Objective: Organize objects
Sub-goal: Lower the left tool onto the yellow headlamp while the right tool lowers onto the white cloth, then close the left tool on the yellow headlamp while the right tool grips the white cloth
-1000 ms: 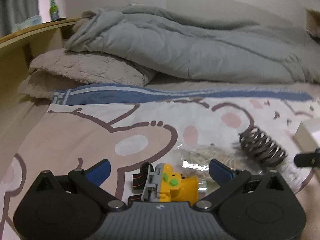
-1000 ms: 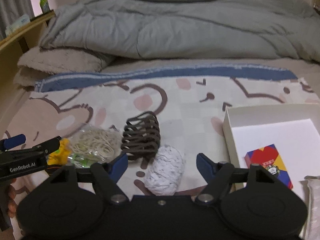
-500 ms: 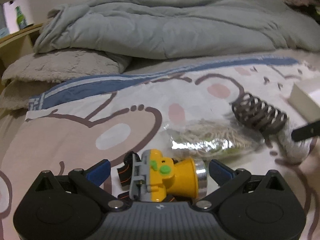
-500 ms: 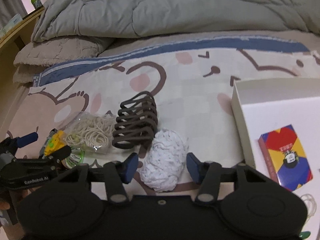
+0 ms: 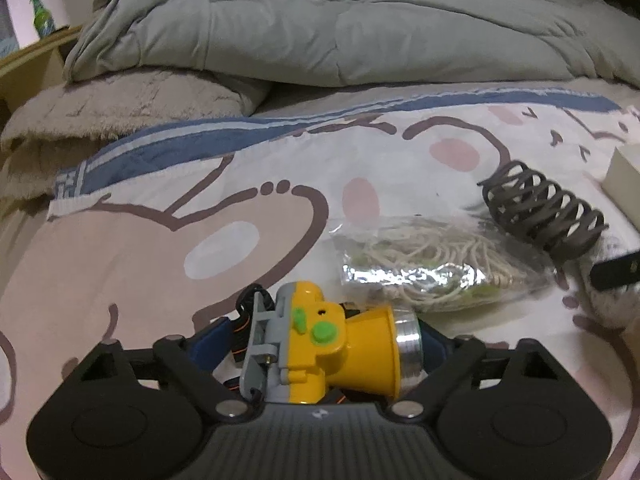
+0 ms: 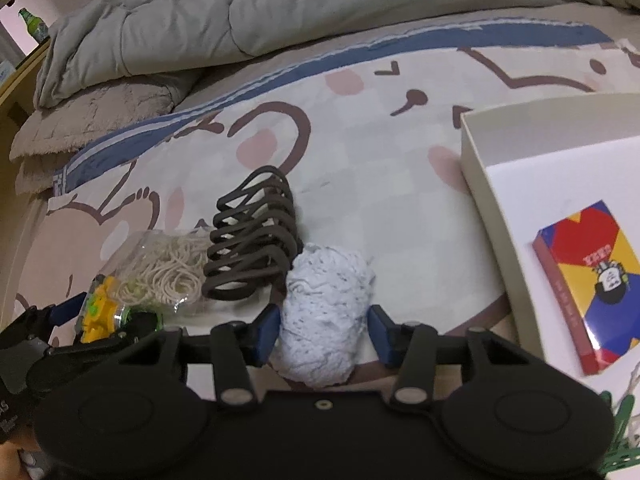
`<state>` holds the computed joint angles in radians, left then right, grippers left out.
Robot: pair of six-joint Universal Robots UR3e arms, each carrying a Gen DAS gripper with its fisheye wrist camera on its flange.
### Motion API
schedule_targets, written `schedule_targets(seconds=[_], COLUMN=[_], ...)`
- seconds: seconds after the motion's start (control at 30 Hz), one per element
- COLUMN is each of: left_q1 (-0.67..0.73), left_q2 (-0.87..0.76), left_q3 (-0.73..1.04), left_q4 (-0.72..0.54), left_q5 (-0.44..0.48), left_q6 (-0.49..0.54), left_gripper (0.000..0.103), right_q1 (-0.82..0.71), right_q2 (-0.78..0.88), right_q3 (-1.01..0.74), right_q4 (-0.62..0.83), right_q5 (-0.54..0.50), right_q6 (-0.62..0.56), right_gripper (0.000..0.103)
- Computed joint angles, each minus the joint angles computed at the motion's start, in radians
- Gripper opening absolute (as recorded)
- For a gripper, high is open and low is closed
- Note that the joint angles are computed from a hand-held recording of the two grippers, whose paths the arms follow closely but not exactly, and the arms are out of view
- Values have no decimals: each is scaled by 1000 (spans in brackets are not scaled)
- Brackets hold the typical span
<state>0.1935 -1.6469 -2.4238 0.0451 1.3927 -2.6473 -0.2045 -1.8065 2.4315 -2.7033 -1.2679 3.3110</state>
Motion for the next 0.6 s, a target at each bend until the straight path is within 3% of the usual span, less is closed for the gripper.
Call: schedule_targets(seconds=[0.13,0.6], left_q1=[-7,58], left_q2=[23,275], left_q3=[20,11], left_q4=[-62,-327], left_q5=[-2,-36], left_q6=[-30,-120], left_gripper=[79,78], right_q1=[2,-2], right_q2=[6,-216], right_q3=[5,26], right_q4=[-16,69], right_q5=[5,-25], right_q6=[4,-6], right_gripper=[44,39])
